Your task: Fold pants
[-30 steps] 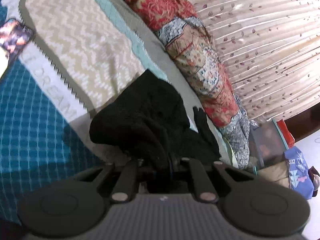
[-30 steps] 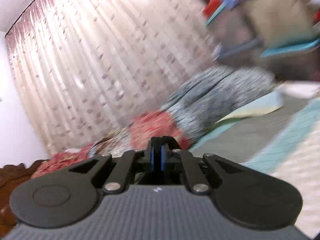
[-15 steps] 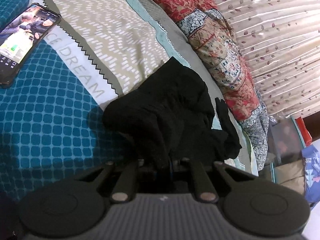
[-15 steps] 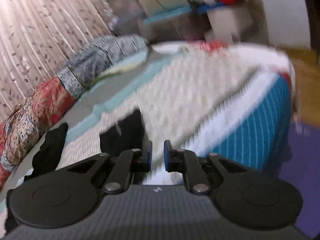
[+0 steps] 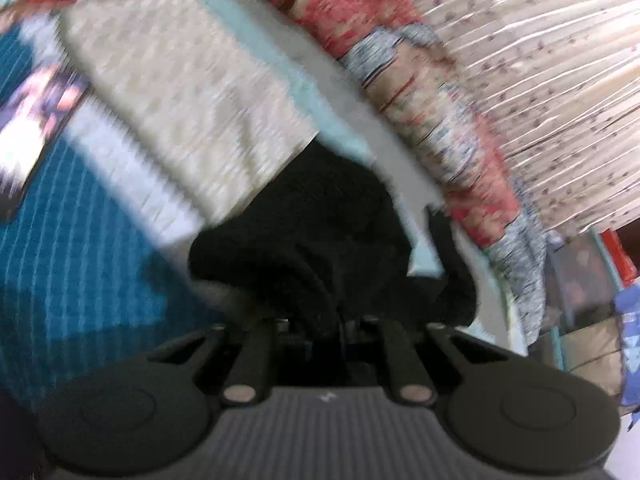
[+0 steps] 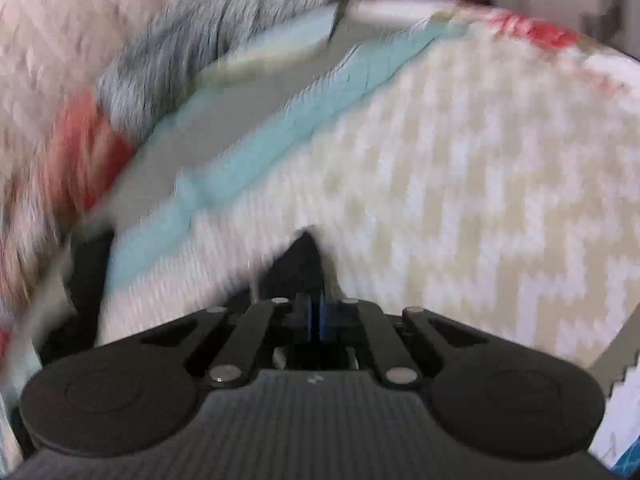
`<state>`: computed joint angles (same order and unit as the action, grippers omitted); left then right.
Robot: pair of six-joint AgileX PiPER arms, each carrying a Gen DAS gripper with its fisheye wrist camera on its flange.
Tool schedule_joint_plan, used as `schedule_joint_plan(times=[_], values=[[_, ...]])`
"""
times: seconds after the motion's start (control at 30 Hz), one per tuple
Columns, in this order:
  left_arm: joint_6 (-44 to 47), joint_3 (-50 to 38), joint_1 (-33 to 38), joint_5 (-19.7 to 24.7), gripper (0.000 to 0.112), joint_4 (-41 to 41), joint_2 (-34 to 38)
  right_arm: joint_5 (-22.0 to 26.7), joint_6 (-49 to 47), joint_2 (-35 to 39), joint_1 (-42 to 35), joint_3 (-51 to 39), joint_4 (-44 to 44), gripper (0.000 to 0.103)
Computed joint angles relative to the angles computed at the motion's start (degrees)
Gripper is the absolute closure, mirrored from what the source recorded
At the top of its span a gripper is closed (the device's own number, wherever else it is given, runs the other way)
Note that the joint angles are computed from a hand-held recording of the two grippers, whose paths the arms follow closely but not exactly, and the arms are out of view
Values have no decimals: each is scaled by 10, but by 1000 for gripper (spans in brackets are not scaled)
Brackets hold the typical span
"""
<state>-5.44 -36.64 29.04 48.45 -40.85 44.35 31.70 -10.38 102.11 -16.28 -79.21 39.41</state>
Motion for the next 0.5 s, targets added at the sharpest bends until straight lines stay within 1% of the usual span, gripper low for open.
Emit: schedule_joint_plan(times=[0.03, 0.1, 0.17, 0.2, 0.23, 0.27, 0.37, 0.43, 0.5], values=[[13, -23, 13, 3, 104, -11, 9, -11, -7, -15, -13, -10, 34, 97], [52, -77, 60, 19, 104, -58, 27, -10, -3, -38, -43, -46, 71, 97], [107, -116, 110, 46, 104, -130, 36, 0, -38, -62, -80, -62, 144, 97], [122, -132, 116, 54, 104, -151, 36, 6, -64, -77, -99, -60, 183, 97], [122, -139, 105, 49, 104, -150, 30, 14, -95, -95, -115, -49, 218, 97], [110, -143, 82, 36, 104, -131, 21, 14, -119, -110, -124, -35, 237, 97], [54, -116, 8, 12, 104, -54, -7, 16, -190, -163, -155, 45, 266, 97], [22, -67, -18, 12, 104, -16, -29, 28, -209, -180, -186, 107, 259, 97], [-8, -11, -24, 31, 104, 17, -48, 25, -226, -192, -211, 173, 249, 97]])
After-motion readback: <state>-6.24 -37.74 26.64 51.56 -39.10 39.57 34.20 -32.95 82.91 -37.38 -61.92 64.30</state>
